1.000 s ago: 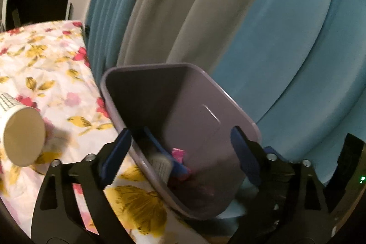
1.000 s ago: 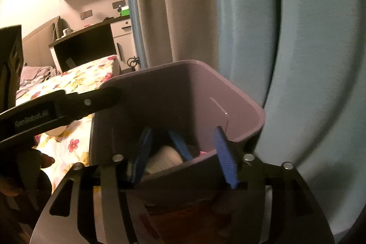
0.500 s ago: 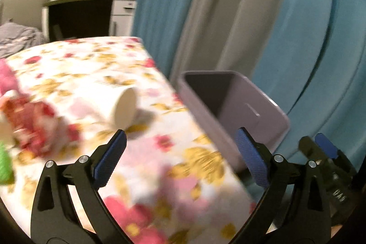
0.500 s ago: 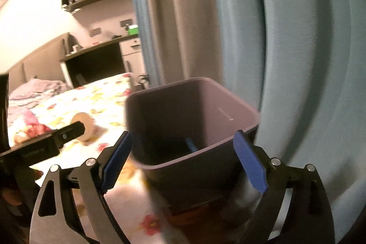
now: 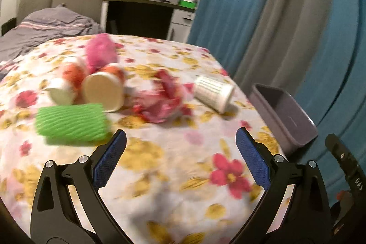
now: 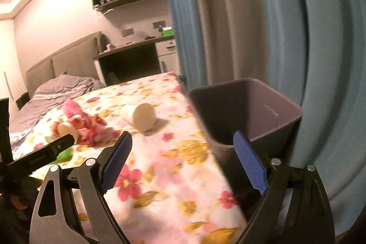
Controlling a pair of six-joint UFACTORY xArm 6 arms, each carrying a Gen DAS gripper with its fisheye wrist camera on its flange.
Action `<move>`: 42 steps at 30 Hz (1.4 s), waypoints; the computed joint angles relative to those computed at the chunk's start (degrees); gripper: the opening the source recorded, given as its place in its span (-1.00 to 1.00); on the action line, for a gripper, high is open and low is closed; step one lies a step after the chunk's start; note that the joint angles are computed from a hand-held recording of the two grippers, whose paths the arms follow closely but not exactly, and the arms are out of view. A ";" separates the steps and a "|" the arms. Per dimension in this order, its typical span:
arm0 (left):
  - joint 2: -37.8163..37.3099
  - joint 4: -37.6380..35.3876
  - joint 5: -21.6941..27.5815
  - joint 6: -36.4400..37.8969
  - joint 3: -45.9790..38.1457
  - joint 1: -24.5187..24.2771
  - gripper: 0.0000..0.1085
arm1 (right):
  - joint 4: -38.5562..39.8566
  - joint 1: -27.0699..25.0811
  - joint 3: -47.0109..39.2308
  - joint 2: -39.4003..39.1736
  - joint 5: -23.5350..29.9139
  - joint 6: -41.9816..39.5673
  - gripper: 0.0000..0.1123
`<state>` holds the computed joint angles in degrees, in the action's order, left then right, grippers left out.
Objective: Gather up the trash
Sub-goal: 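Move both open tools back to the trash on the bed, then grasp the red plastic bag with the right gripper while the left grasps the green foam mesh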
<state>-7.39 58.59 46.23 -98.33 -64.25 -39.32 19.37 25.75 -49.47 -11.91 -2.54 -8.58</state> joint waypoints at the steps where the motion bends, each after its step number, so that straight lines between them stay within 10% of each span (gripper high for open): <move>1: -1.56 0.44 1.48 -0.64 1.39 -0.45 0.75 | -0.56 0.48 0.09 -0.07 -0.15 0.54 0.55; 28: -25.90 0.42 16.66 -7.58 21.97 2.03 0.75 | -20.73 10.55 -14.41 14.14 4.35 15.29 0.55; 42: -29.05 -0.98 13.87 -4.01 25.02 6.78 0.75 | -22.14 12.26 -34.43 30.26 11.68 15.40 0.48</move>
